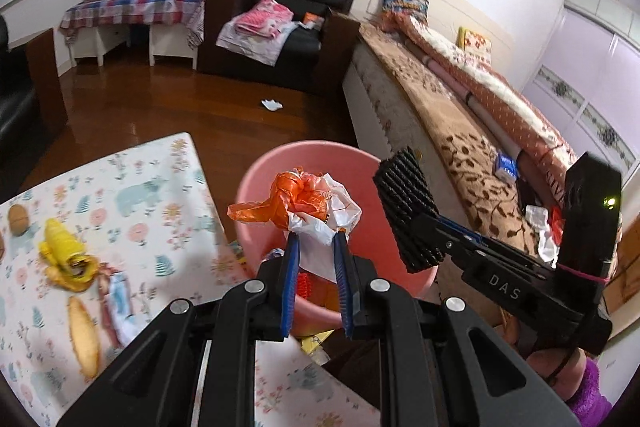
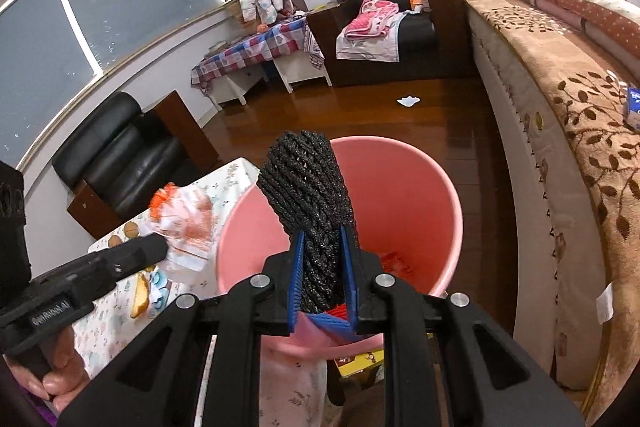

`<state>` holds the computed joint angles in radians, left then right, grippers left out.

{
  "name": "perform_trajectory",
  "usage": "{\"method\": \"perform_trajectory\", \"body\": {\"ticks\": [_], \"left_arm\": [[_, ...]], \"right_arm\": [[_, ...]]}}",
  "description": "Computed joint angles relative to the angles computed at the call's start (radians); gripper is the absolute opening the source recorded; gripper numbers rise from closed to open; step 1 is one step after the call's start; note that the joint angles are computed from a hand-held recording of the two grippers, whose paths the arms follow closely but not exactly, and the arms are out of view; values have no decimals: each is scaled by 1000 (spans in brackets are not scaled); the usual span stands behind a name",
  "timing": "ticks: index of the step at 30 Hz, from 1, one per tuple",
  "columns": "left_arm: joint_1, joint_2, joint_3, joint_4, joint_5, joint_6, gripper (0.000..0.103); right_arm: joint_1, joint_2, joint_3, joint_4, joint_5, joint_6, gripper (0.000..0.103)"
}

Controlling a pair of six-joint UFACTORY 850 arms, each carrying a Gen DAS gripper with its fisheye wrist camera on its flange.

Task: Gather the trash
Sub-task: 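Carry the black net and orange bag over the pink bucket with both tools, then open both tools over the pink bucket to drop the net and bag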

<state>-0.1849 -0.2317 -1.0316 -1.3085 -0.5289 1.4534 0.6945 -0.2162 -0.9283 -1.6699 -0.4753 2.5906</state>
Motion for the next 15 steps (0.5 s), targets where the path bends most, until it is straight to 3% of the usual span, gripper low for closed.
{"method": "perform_trajectory", "body": {"ticks": [10,15], "left_arm": [[-59,-72,-46,97,44,-83,17],[-66,-89,-59,134,53,-127,18]], "right_arm": [[-26,-18,-4,-23,18,18,18],[-19,-27,-18,71,-13,-43,20]]}}
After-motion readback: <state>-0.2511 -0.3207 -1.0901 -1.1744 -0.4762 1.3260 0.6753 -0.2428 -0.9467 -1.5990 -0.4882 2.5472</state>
